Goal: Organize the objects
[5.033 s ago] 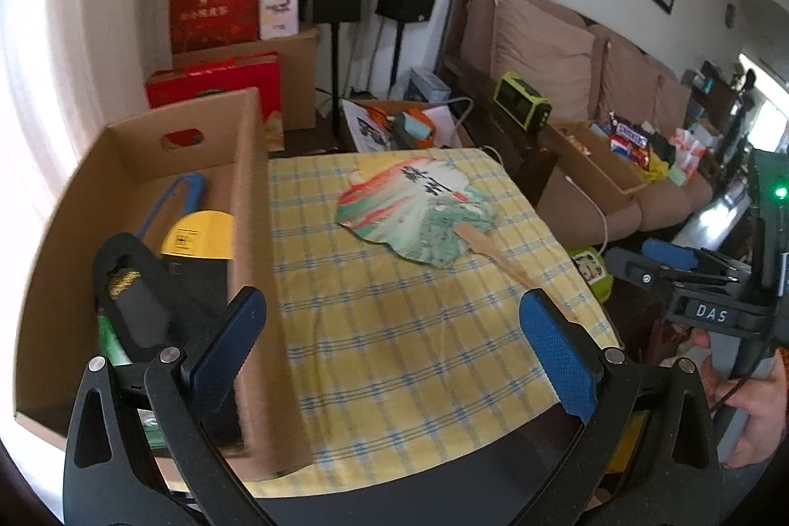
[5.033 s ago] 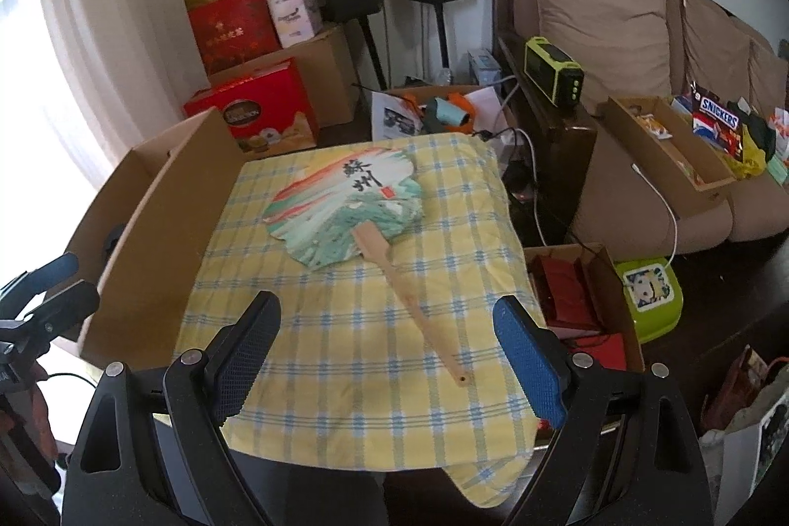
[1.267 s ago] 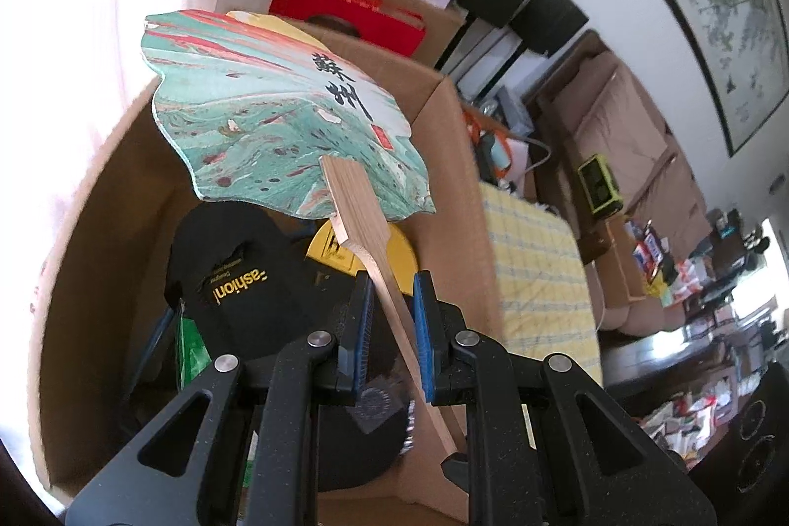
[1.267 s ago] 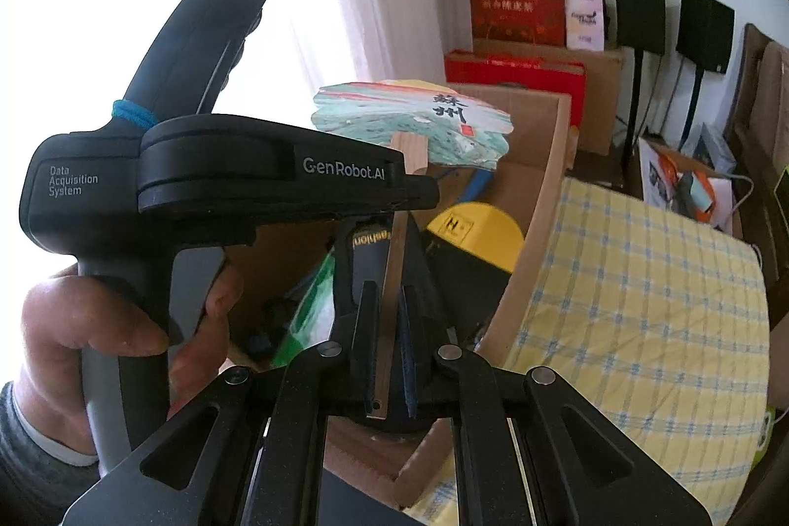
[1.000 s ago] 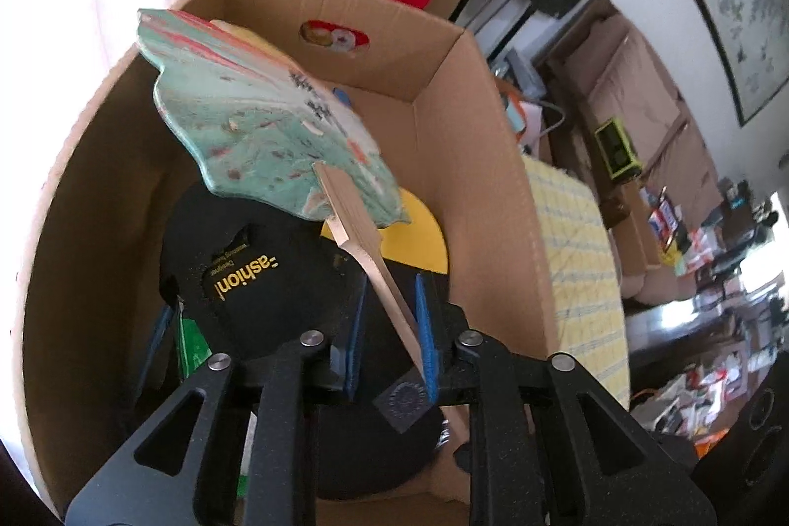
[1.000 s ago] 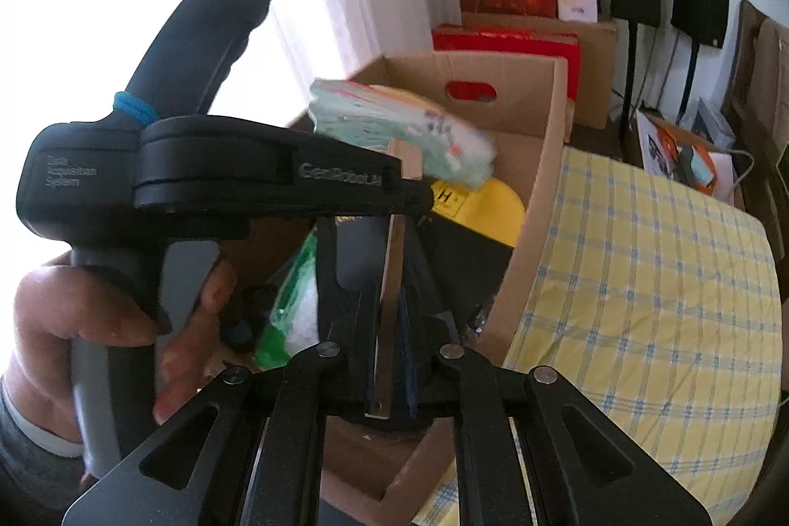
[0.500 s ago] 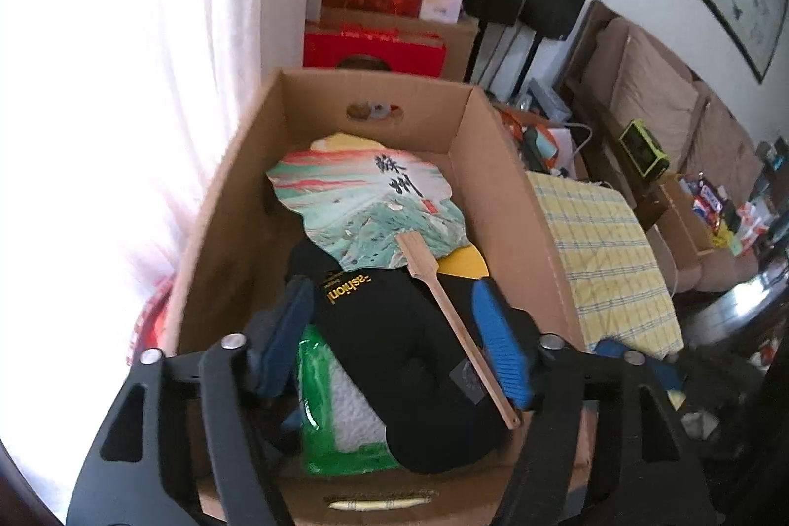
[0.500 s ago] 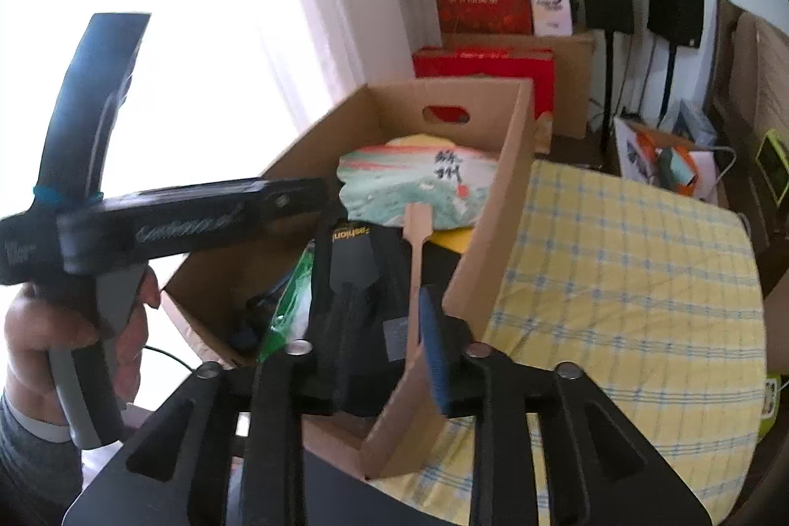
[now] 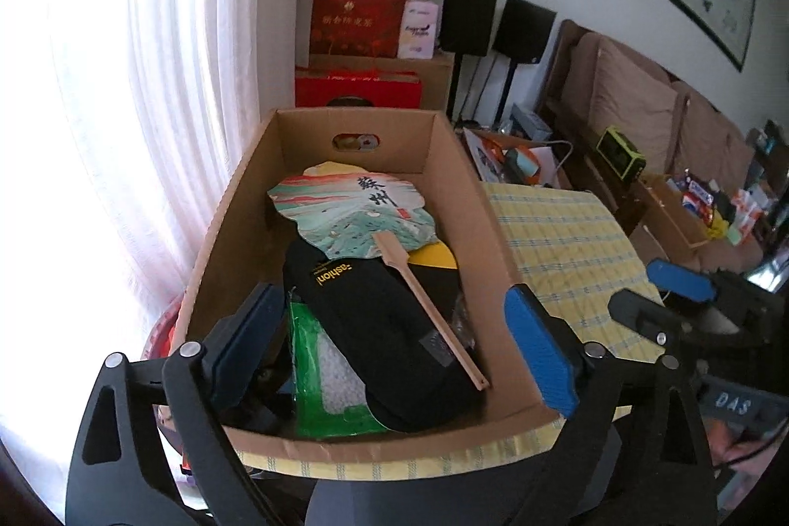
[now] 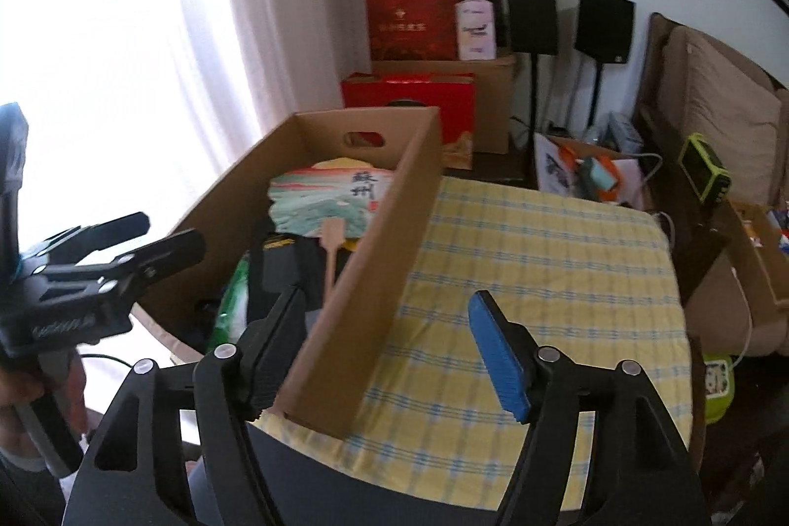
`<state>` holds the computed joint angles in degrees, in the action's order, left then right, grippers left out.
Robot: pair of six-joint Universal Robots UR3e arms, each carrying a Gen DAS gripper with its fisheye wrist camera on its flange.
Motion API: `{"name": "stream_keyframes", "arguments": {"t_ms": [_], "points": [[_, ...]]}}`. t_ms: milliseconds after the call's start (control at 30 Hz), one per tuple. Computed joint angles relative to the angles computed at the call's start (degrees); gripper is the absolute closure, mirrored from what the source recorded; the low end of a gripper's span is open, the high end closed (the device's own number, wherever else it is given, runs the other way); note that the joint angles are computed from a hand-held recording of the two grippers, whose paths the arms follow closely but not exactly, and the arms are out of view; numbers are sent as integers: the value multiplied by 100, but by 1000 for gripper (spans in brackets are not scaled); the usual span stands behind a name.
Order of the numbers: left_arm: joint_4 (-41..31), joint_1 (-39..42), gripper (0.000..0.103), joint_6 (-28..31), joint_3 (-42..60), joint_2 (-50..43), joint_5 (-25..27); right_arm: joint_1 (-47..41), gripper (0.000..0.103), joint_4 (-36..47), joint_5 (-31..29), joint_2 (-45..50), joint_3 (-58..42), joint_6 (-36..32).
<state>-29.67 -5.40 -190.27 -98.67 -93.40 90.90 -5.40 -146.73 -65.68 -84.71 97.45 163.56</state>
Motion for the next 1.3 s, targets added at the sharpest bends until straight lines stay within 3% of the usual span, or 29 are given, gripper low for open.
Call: {"name": "stream_keyframes", "arguments": {"t_ms": [233,433,667,1033,1300], "points": [[324,-388,0,-274,-270,194,341,-212,13,-178,-344,-605,575,-38],[341,-820,0,-434,-393,269,946,-395,3,-229,-409,-1036,1014,-69],[378,-1355,0,-836,-610,407,1587,-759,2,-165,-225,-1675,1609,-106],[242,-1679,0,-1076,-800,558,1778,-1357,2,99,70,-2503,2316,-270],[156,-1788,0,-1129,-852,609,1826,-1340,2,81,-11,-2564,2357,-245]]}}
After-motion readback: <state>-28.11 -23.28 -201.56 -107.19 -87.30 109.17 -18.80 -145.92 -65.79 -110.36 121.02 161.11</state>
